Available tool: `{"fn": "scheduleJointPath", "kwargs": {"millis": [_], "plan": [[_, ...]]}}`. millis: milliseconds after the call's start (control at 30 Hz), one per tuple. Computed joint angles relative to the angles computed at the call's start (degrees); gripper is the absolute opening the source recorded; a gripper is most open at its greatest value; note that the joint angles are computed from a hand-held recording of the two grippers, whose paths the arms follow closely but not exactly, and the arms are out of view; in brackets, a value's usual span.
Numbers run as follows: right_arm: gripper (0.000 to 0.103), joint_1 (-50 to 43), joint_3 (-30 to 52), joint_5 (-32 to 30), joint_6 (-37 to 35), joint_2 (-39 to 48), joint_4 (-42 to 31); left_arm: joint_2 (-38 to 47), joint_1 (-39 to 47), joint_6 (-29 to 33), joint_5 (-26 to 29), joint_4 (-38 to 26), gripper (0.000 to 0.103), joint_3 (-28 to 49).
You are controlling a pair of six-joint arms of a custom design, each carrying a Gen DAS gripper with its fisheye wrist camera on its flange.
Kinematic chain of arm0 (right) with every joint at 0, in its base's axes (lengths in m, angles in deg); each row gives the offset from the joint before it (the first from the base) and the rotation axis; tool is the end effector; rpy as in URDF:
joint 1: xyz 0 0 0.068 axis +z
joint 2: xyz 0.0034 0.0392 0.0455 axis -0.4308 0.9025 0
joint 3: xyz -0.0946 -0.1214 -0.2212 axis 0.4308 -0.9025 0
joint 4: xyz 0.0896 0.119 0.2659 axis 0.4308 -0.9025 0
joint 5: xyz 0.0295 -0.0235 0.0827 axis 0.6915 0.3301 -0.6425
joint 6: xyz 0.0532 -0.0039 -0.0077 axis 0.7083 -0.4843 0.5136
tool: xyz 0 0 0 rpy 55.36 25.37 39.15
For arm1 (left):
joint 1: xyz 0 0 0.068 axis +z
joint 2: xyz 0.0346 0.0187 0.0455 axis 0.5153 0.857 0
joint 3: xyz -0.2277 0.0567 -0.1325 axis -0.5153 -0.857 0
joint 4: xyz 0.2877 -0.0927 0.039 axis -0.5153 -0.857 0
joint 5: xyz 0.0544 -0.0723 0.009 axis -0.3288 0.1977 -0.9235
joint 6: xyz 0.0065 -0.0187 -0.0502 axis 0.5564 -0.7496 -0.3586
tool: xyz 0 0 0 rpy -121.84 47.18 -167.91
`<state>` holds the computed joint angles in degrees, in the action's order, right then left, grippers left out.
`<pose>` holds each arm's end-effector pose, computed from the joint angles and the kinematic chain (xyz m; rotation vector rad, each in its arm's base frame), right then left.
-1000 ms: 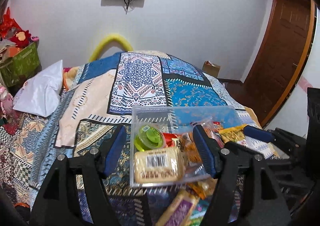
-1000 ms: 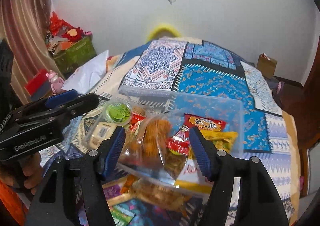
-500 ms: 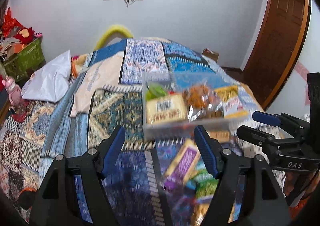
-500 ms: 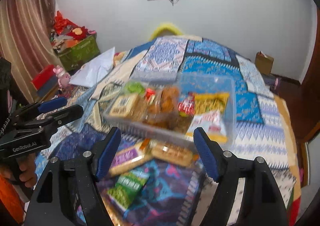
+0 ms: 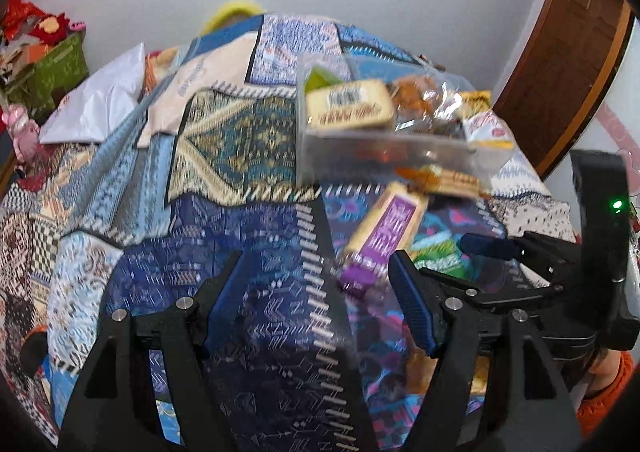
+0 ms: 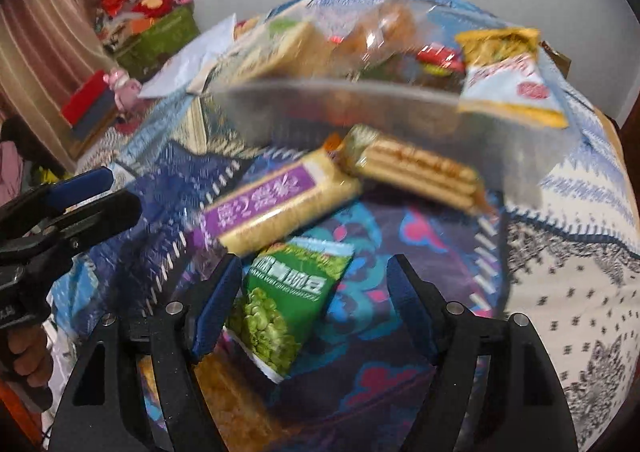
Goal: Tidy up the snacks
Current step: 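Grasp the purple-label rice cake with the left tool while the right tool grasps the green pea bag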
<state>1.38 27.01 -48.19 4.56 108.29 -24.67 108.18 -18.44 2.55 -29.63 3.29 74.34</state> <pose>0.1760 0.0894 0.1326 -0.0877 2.5823 0.3401 0.1964 -0.2213 0.1491 0.4219 2.4855 -0.3697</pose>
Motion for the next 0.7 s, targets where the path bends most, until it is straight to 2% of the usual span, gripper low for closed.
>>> {"fn": "scheduleJointPath", "kwargs": {"millis": [200, 267, 300, 367, 700], "plan": [[0.071, 1.91, 0.57, 2.93, -3.1, 2.95, 0.76, 2.13, 0.18, -0.08, 0.92, 0.98, 0.071, 0.15], [0.062, 0.79, -0.03, 2.18, -3.85, 1.12, -0.15, 3.14, 0.09, 0.15, 1.05, 1.29, 0.071, 0.91], [0.053, -0.48, -0.44, 0.99, -4.73, -0.22, -0.81, 4.03, -0.03, 0.28, 1.17, 1.38, 0.071, 1.66], [0.046, -2.99, -1.44, -0.99, -6.03, -2.99, -2.27, 5.54, -0.39, 0.69, 1.2, 1.55, 0.071, 2.98], [0.038, -11.39, -6.87, -3.34, -8.77, -23.24, -14.42, 18.84, -1.85, 4.57, 3.68, 2.07, 0.071, 13.51]]}}
